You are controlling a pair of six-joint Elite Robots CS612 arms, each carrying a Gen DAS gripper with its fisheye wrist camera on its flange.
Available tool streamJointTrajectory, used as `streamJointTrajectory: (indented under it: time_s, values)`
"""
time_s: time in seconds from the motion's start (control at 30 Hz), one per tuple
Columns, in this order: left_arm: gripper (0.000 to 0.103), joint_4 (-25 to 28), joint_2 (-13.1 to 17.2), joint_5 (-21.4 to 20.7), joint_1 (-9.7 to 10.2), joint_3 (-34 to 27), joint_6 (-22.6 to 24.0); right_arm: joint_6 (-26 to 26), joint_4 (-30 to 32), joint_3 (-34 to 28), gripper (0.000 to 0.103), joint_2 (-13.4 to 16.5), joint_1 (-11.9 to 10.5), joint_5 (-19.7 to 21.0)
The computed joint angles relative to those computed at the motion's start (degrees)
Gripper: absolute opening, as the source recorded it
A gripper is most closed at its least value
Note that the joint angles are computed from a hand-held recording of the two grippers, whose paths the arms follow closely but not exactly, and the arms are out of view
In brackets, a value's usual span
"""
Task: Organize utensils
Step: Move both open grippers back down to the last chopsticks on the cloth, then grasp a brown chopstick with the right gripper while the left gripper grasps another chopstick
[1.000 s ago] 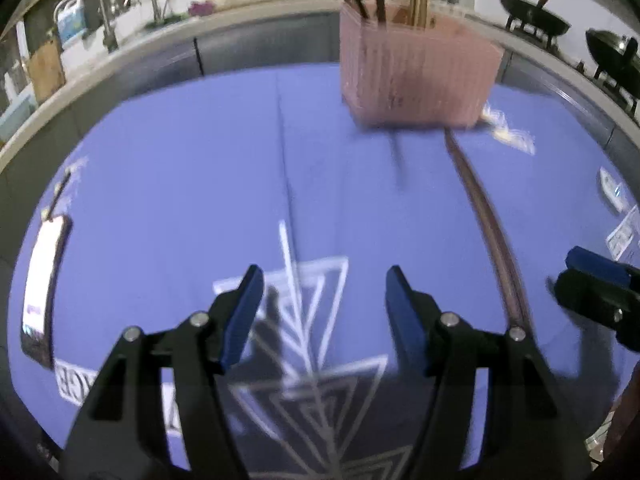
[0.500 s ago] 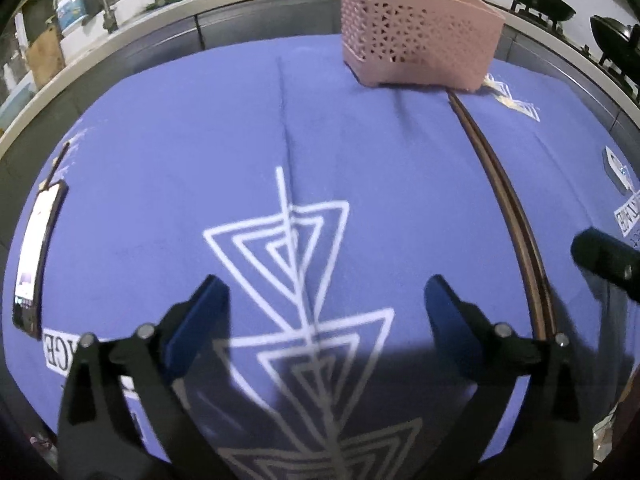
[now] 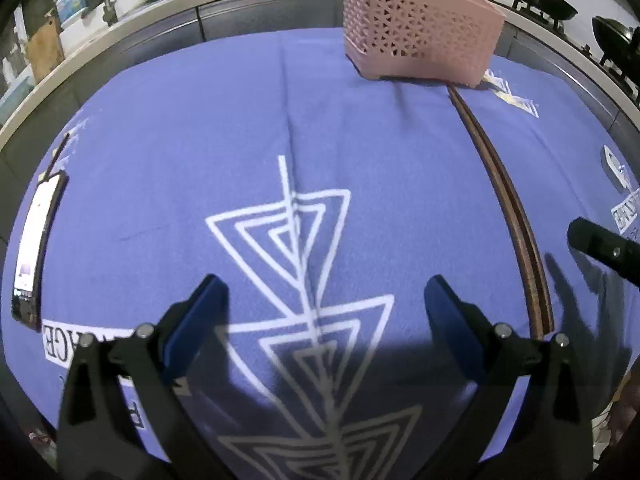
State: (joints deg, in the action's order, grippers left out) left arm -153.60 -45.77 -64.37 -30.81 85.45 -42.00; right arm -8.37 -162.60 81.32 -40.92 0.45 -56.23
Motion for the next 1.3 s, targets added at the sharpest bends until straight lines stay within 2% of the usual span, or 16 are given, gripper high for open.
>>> streamJointTrajectory:
  time_s: [0.27, 0.37, 0.5, 0.8, 0.87, 0.93, 1.0, 1.13, 1.2, 1.3]
  values:
    - [0.097, 0.3, 0.2, 0.0, 0.18, -0.4, -0.7, -2.6, 0.9, 0.2, 0.031, -0.2, 0.3, -1.3]
    - [0.097, 0.7, 0.1, -1.0, 0.46, -0.6, -0.2, -4.3, 1.2, 0.5, 0.025, -0.4, 0.5, -1.5]
    - [0.096, -1.6, -0.1, -4.3, 1.14, -0.3, 1.2, -5.9, 1.5, 0.8, 0.023, -0.6, 0.8, -1.5]
    - [0.072, -7.0, 0.6, -13.9, 2.63, -1.7, 3.1, -9.2, 1.8, 1.3, 0.023, -0.9, 1.6, -3.1]
    - [0.062, -8.2, 1.0, -17.6, 3.19, -2.4, 3.3, -10.1, 1.3, 1.5, 0.023, -0.9, 1.8, -4.0]
    - [0.059, -8.8, 1.4, -19.4, 3.24, -3.0, 3.8, -11.3, 1.7, 1.5, 0.023, -0.8, 2.0, -4.7]
    - [0.059, -8.6, 1.8, -18.6, 2.85, -4.0, 5.1, -12.3, 1.7, 1.7, 0.023, -0.9, 2.1, -4.7]
    - [0.059, -6.1, 3.2, -17.2, 1.89, -7.1, 8.5, -16.2, -1.5, 2.7, 0.022, -1.1, 3.0, -8.3]
    - [0.059, -4.6, 4.1, -16.5, 1.6, -8.9, 9.5, -15.8, -4.3, 3.1, 0.022, -1.0, 3.3, -11.1]
    - [0.056, -2.3, 5.0, -15.6, 1.39, -10.7, 10.4, -13.7, -4.2, 2.7, 0.022, -0.8, 2.7, -11.0]
